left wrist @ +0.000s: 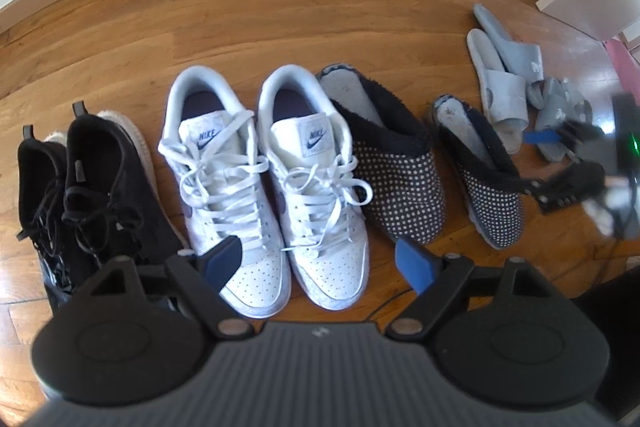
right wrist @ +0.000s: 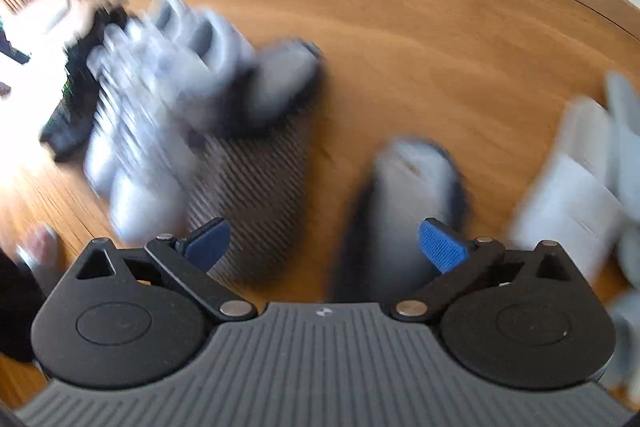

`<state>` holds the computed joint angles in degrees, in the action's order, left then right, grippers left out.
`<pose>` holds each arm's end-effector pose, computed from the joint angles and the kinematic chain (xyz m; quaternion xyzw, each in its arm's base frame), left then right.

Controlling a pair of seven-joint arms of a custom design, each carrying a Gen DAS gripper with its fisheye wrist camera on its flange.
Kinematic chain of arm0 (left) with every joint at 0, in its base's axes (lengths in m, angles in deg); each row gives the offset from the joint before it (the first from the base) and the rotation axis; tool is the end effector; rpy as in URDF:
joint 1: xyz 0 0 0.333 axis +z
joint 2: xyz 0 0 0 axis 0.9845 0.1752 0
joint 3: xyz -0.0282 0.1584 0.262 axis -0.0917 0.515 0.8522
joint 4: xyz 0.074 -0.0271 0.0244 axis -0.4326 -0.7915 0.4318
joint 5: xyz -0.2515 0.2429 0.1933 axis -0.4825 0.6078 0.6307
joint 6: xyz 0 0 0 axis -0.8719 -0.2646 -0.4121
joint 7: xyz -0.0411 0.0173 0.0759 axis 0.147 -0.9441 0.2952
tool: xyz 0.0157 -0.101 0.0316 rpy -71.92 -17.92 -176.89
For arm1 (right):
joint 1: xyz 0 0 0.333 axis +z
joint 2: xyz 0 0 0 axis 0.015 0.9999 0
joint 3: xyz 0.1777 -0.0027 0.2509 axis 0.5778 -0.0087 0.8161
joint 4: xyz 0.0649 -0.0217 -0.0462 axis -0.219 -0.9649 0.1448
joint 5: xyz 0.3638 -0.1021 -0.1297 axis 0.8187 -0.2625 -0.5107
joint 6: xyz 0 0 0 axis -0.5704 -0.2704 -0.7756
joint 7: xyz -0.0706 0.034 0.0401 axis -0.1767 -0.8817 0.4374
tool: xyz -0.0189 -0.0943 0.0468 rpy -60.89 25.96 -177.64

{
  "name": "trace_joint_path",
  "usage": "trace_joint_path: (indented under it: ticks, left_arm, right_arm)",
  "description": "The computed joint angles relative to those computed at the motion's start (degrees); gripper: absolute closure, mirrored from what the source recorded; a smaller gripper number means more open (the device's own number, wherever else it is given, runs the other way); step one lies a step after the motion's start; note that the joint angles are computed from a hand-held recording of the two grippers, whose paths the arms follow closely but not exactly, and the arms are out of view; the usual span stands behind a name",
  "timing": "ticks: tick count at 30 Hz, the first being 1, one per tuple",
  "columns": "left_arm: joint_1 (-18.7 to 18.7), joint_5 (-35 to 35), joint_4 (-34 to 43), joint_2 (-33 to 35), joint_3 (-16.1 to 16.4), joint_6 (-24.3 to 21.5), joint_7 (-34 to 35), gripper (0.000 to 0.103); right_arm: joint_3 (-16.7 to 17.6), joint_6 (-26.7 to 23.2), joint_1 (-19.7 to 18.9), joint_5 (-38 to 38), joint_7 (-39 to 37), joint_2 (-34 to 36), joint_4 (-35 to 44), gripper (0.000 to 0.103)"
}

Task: Organize scattered shoes
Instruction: 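Carry the polka-dot slipper with the right gripper and lower it beside its pair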

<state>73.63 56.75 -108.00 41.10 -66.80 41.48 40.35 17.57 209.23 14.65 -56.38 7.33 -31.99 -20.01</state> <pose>0.6041 -0.1923 0.6171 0.6230 -0.7678 0.1489 0.0131 0.5830 0.1861 0.5044 -0.8540 0.4799 -0.0181 0.2002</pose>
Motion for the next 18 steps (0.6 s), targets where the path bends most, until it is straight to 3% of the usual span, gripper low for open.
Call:
trace_joint_path:
  ticks: [6,13,18]
  left_arm:
    - [-0.26,0.06,1.97,1.5,-0.42,-0.38,0.8,0.02]
    - [-0.25,-0.11,0.96,1.06,-0.27,-0.93,0.09,0.02]
    - [-0.2,-0.03,1.5,1.6,-0.35,-1.2,0.18,0.02]
  right_arm:
    - [-0.04,2.48,0.25,-5.42,0.92,0.45,-5.41,0.003]
    - [0.13,2.98,1.06,-4.46,8.27,7.13,0.77,0.048]
    - [0.75,4.39,1.78,-2.99,10.32,13.76,8.91,0.054]
